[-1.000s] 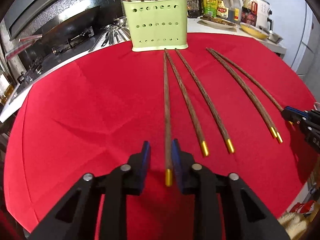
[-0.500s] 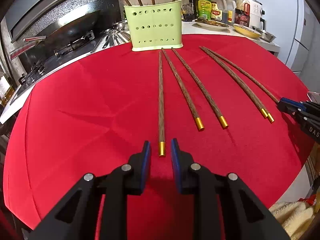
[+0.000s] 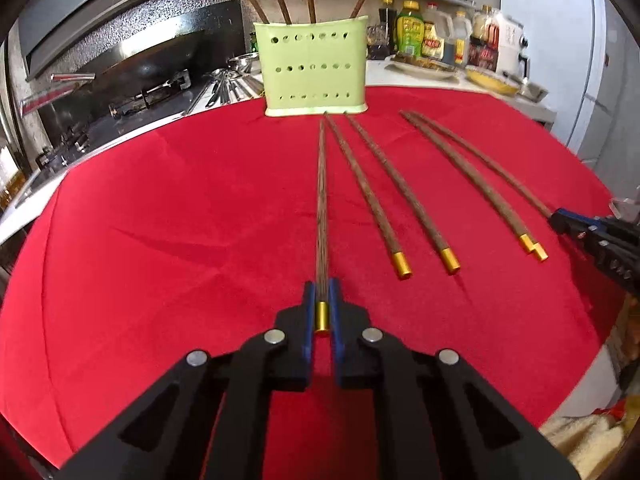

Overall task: Organize utensils
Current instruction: 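Lift both held chopsticks upright and carry them over the green holder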

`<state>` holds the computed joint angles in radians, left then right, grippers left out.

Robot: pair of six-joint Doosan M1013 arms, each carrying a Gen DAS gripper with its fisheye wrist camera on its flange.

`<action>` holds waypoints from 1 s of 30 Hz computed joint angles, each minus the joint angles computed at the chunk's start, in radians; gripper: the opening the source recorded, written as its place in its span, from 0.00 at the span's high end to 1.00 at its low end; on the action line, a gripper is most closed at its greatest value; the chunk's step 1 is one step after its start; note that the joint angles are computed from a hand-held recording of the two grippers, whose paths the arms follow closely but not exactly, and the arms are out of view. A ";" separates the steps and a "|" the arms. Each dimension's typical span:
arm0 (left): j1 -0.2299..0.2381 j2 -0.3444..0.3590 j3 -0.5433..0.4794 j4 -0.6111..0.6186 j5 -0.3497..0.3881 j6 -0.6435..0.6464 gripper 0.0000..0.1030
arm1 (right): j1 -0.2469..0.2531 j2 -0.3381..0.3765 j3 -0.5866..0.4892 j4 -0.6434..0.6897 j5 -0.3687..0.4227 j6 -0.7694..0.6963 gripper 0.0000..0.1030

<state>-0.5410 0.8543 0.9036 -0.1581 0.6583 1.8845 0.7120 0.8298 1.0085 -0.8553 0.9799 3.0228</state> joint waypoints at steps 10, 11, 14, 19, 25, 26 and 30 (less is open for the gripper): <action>0.025 -0.092 0.093 -0.122 -0.183 0.043 0.93 | 0.023 -0.028 -0.006 -0.096 0.016 0.017 0.93; 0.027 -0.101 0.100 -0.142 -0.206 0.056 0.93 | 0.024 -0.032 -0.006 -0.110 0.015 0.023 0.93; 0.035 -0.123 0.109 -0.220 -0.253 0.117 0.93 | 0.028 -0.056 -0.001 -0.169 0.013 0.054 0.93; 0.045 -0.146 0.103 -0.362 -0.318 0.244 0.93 | 0.031 -0.083 -0.017 -0.265 0.030 0.074 0.93; 0.044 -0.141 0.068 -0.400 -0.336 0.279 0.93 | 0.025 -0.080 -0.093 -0.310 0.054 0.001 0.93; 0.042 -0.135 0.057 -0.386 -0.326 0.263 0.93 | 0.020 -0.075 -0.112 -0.299 0.053 -0.027 0.93; 0.043 -0.119 0.034 -0.361 -0.290 0.237 0.93 | 0.010 -0.055 -0.163 -0.262 0.052 -0.104 0.93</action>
